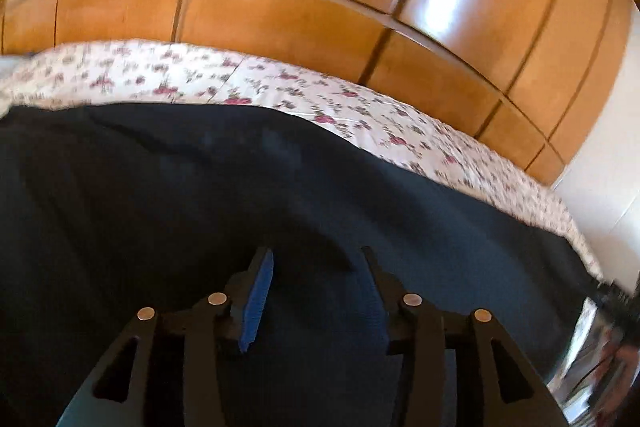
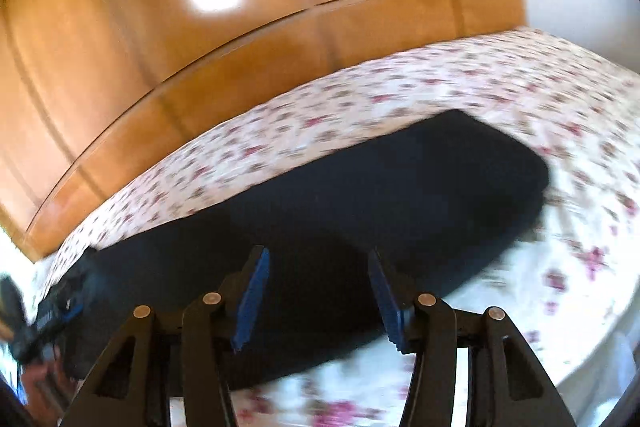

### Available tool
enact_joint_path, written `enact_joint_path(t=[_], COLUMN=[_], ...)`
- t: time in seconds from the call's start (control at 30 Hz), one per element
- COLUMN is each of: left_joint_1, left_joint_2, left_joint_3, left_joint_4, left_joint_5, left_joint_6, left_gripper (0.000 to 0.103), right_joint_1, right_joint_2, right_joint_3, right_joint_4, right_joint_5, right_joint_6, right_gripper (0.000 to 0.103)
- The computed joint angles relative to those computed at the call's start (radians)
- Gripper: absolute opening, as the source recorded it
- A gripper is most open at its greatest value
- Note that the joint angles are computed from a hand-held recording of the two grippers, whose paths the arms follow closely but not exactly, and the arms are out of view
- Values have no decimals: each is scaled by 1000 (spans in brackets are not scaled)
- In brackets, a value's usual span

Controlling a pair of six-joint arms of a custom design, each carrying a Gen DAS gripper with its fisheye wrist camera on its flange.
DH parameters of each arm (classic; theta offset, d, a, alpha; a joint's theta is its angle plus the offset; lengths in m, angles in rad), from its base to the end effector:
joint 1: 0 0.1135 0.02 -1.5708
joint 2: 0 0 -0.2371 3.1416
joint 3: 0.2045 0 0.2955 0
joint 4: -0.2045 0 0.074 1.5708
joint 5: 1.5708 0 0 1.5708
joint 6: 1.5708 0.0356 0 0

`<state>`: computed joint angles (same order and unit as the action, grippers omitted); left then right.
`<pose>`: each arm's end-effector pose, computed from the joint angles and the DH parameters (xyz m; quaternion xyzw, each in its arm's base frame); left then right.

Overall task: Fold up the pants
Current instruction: 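Grasp the folded trousers' edge with the right gripper and lift it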

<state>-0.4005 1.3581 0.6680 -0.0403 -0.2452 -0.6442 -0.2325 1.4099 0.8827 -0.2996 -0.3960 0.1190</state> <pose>0.2908 -0.1137 0.1349 -0.1597 0.8934 -0.1052 0.4066 0.3288 -0.0637 0.1752 0.0893 0.9118 0.1627 0.3662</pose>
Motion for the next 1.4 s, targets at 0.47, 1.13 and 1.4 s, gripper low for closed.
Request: enact_joint_path(t=[0.47,1.13,1.4], left_joint_1=[-261,-206,-94], left_joint_2=[146,29,-118], left_joint_3=[152,71,-39], left_joint_4=[12,-12,-69], left_joint_5=[30,55,-31], left_joint_6=[137,-3,-79], left_gripper=[56,56,62], right_joint_1=[-259,-209,-86], right_joint_2=[229,147,-14], right_joint_3=[90,99,120], right_joint_4=[94,219,149], right_joint_5=[-195,-200,-103], right_joint_6=[280,392,395], right_gripper=[53,22,22])
